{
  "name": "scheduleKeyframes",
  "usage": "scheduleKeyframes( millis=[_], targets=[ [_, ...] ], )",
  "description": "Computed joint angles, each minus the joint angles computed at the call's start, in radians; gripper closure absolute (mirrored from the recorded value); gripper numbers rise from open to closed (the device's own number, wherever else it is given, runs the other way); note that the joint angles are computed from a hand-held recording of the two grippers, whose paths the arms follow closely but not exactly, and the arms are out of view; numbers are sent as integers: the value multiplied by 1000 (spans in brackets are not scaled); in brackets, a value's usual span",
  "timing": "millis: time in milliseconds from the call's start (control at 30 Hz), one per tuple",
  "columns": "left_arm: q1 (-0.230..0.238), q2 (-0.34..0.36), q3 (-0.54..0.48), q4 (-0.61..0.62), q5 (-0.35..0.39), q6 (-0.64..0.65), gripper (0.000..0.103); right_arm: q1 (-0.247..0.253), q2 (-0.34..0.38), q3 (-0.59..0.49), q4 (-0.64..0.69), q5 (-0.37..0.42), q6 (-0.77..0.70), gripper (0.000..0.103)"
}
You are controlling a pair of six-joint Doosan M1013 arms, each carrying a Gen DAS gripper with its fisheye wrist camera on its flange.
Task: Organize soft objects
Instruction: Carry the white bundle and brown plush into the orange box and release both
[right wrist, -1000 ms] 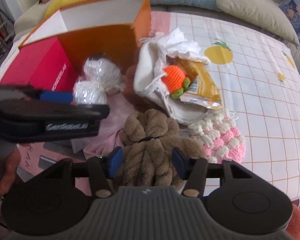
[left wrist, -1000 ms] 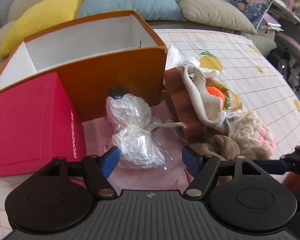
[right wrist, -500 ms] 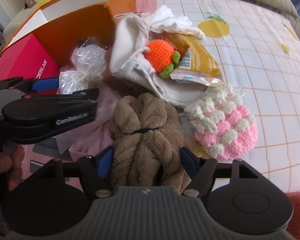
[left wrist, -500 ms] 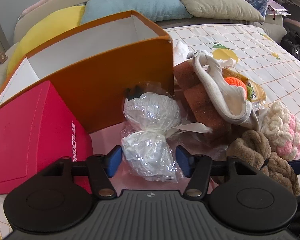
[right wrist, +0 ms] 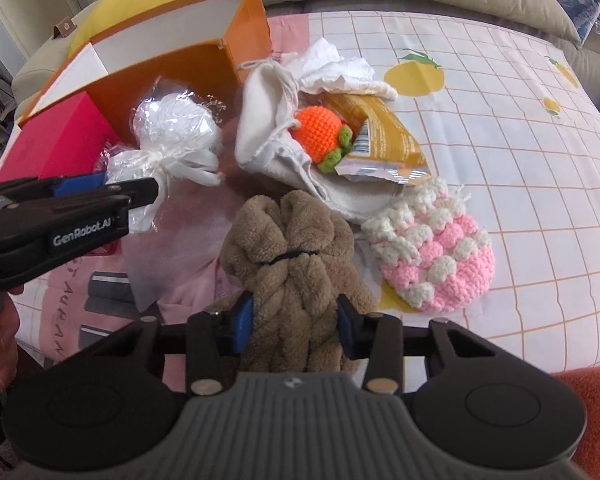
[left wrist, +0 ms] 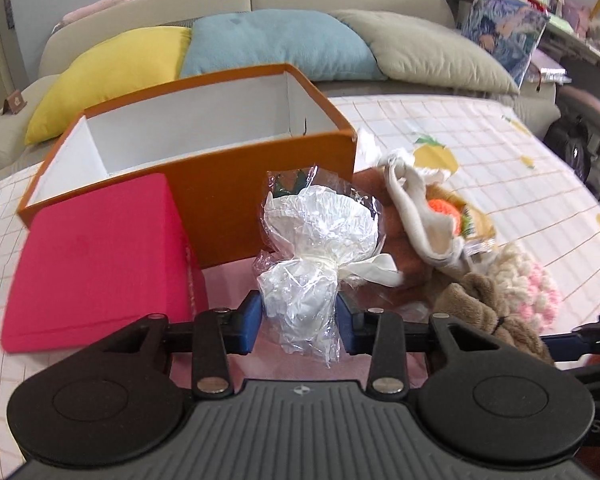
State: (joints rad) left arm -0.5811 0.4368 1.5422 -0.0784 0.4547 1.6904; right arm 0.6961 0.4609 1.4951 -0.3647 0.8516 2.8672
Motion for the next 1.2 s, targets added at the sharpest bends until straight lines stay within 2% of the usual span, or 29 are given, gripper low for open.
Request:
scheduleKeyframes(
  millis=[300, 567, 800, 933, 1067, 1200],
  targets=[
    [28, -74, 58, -223, -31, 188, 59, 41, -16, -39, -102, 51, 1, 59],
    [61, -131, 107, -341, -78, 250, 59, 79, -26, -72, -181, 76, 45, 59],
    [101, -144, 94, -447, -90, 263, 59, 87, -34, -101, -228, 60, 72, 58],
    [117, -129, 59, -436, -111, 253, 59, 74, -22, -136, -256, 51, 36, 58],
    [133, -91, -12, -371, -43, 188, 59, 53, -1, -181, -276, 40, 0, 58],
    [141, -64, -54, -321, -19, 157, 59, 33, 26, -229, -300, 20, -15, 58]
  ],
)
